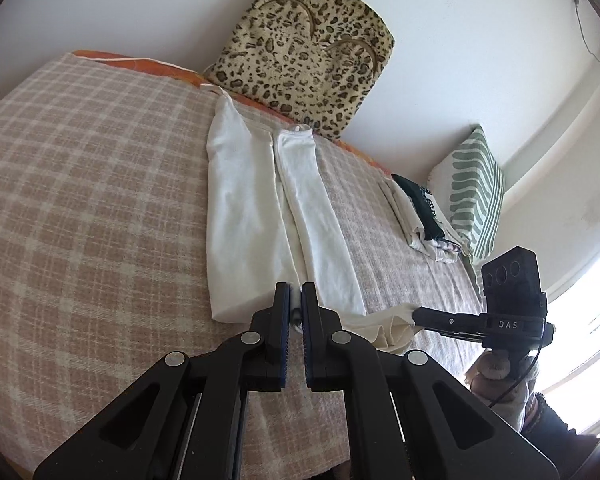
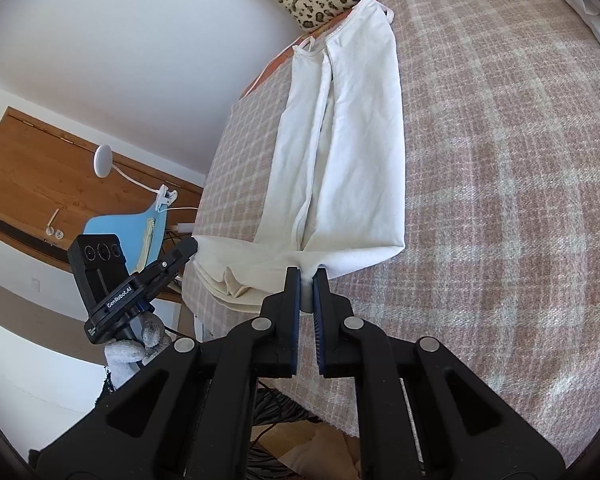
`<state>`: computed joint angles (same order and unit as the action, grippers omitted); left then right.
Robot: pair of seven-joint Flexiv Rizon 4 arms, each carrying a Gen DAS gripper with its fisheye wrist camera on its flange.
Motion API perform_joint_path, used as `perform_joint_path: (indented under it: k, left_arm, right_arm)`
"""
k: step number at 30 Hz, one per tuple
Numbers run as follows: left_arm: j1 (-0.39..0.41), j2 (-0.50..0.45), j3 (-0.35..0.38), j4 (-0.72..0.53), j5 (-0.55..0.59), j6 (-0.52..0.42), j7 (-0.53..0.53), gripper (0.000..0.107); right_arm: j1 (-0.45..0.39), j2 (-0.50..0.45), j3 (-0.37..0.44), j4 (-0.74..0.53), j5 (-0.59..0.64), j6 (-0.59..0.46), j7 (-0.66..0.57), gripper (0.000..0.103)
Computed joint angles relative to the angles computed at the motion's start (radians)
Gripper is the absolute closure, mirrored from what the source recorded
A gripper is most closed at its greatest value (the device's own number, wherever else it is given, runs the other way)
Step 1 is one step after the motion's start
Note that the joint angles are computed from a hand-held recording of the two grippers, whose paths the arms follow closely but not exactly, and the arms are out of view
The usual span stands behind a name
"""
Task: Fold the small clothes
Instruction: 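Lift the hem and fold it up toward the straps with both tools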
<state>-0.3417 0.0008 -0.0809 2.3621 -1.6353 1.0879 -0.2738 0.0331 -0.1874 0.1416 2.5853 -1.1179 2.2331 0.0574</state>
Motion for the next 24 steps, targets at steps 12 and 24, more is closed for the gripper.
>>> perform_joint_path:
  k: [12, 24]
  left_arm:
    - [0.014, -0.148, -0.024, -0.128, 0.040, 0.077, -0.024, 0.103]
    - [0.032, -0.258, -0.057, -0.201, 0.129, 0.139, -0.104, 0.103]
  right_arm:
    - [-0.039, -0.106, -0.036, -0.179, -0.174, -0.073, 0.143, 0.096]
    - [-0.055, -0.215, -0.076, -0.284, -0.279, -0.078, 0.283, 0.096]
